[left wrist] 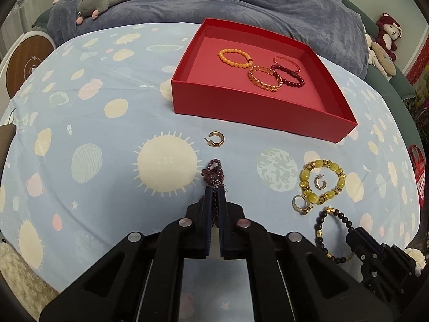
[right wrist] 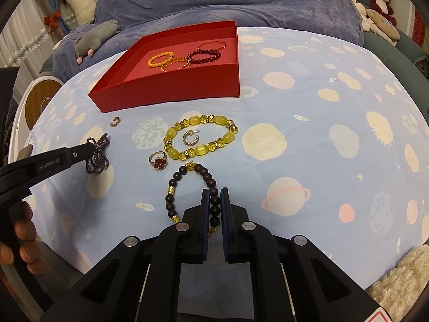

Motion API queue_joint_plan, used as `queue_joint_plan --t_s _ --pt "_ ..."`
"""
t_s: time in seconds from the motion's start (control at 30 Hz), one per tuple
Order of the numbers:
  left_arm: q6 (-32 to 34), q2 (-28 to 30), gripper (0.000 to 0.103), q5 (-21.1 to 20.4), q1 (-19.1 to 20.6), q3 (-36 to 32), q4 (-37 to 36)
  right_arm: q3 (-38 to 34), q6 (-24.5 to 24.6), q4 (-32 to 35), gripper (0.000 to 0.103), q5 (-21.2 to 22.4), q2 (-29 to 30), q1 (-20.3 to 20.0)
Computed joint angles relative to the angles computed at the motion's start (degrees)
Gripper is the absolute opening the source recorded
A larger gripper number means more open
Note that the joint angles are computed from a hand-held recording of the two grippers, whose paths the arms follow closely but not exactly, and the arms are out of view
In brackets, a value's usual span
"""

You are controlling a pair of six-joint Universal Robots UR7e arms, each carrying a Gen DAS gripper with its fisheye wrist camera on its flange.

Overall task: Organize jewelry
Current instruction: 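Grasp the black bead bracelet with the right tool while the left tool grasps the garnet strand, then carry both bracelets into the red box and open both tools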

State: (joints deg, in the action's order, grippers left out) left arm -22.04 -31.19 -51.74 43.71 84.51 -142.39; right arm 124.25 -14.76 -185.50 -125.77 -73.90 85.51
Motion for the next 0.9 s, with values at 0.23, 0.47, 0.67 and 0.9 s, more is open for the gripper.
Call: queue_joint_plan --t_s 0.23,0.47,0.67,0.9 --pt "0.0 -1.7 0.003 0.2 -0.2 1.7 -0.9 -0.3 0.0 0.1 0.008 -0.3 -0.9 1.2" --pt "-1.5 -3.8 0.003 0.2 0.2 4.2 -1.2 0.2 0.5 1.2 0.008 0.1 -1.7 1.5" --pt "-1.3 -4.9 0.003 -0.1 -0.2 3.7 0.3 -1.1 0.6 2.5 0.008 0.3 -2.8 3.5" --pt "1.5 -4.8 0.003 -0.8 -1.5 0.5 1.9 -4.1 0.3 4.6 0.008 0.5 -3.4 5.6"
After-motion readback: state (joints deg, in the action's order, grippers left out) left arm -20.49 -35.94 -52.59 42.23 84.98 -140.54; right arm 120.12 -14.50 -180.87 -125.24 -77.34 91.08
